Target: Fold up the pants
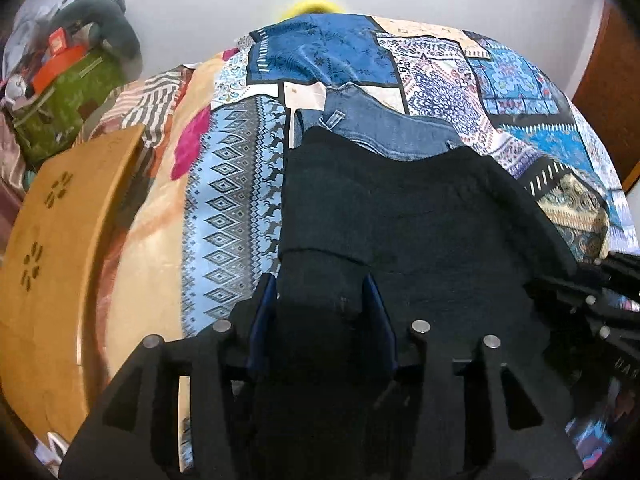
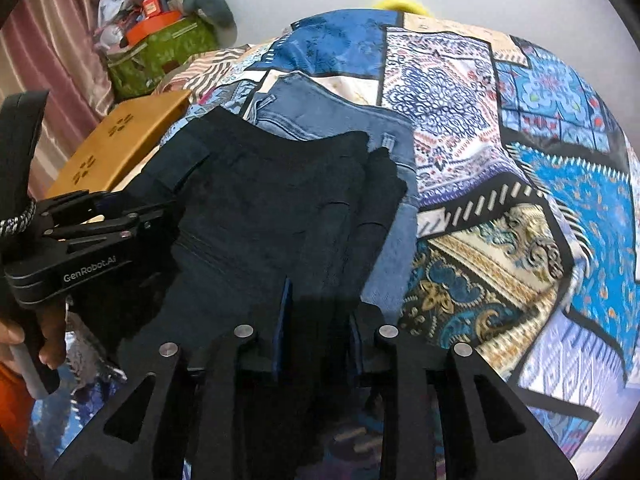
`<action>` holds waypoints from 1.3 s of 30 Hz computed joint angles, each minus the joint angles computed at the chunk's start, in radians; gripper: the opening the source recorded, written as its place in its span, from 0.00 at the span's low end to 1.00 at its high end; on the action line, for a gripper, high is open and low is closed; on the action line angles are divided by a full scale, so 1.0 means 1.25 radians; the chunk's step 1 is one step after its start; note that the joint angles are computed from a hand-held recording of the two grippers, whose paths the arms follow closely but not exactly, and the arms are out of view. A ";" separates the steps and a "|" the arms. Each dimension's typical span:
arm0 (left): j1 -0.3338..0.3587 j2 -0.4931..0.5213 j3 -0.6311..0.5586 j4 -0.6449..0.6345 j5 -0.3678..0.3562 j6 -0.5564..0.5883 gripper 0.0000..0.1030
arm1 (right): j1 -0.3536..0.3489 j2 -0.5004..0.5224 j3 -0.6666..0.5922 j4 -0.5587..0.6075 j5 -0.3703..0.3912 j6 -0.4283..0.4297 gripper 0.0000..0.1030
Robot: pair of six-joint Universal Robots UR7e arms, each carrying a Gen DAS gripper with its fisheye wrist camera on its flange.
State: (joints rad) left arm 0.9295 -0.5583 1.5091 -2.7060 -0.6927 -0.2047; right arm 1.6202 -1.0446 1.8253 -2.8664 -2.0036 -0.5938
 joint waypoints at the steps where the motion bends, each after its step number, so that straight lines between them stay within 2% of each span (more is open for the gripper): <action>1: -0.006 -0.007 0.006 0.016 0.013 -0.006 0.45 | 0.002 -0.004 0.004 -0.002 -0.006 -0.001 0.24; 3: -0.026 -0.030 0.037 0.022 0.037 -0.014 0.45 | 0.009 -0.024 0.027 -0.018 -0.017 -0.015 0.24; 7: -0.068 -0.092 0.104 0.005 0.041 -0.042 0.46 | 0.028 -0.085 0.084 -0.067 -0.015 -0.054 0.24; 12: -0.159 -0.180 0.203 -0.025 0.072 -0.077 0.46 | 0.068 -0.206 0.163 -0.083 0.041 -0.058 0.24; 15: -0.236 -0.244 0.273 -0.057 0.090 -0.081 0.46 | 0.108 -0.295 0.224 -0.120 0.076 -0.070 0.24; 18: -0.322 -0.298 0.338 -0.084 0.145 -0.090 0.46 | 0.165 -0.391 0.279 -0.141 0.099 -0.071 0.24; 24: -0.508 -0.410 0.456 -0.077 0.253 -0.203 0.46 | 0.270 -0.527 0.352 -0.171 0.124 -0.044 0.24; 27: -0.583 -0.450 0.488 0.006 0.315 -0.284 0.46 | 0.327 -0.572 0.382 -0.197 0.109 -0.035 0.24; 28: -0.617 -0.469 0.501 0.066 0.342 -0.341 0.46 | 0.350 -0.585 0.394 -0.209 0.098 -0.037 0.24; 30: -0.656 -0.499 0.516 0.160 0.359 -0.429 0.47 | 0.383 -0.605 0.412 -0.227 0.083 -0.030 0.24; 32: -0.693 -0.525 0.526 0.264 0.371 -0.531 0.55 | 0.410 -0.629 0.429 -0.234 0.083 -0.008 0.24; 34: -0.724 -0.549 0.531 0.382 0.382 -0.647 0.75 | 0.429 -0.643 0.446 -0.252 0.078 0.010 0.25; 35: -0.739 -0.558 0.537 0.408 0.381 -0.675 0.76 | 0.432 -0.651 0.451 -0.251 0.079 0.019 0.28; 37: -0.758 -0.570 0.539 0.466 0.375 -0.731 0.81 | 0.439 -0.660 0.463 -0.259 0.065 0.031 0.50; 39: -0.774 -0.581 0.537 0.534 0.376 -0.788 0.91 | 0.451 -0.652 0.474 -0.301 0.034 0.033 0.64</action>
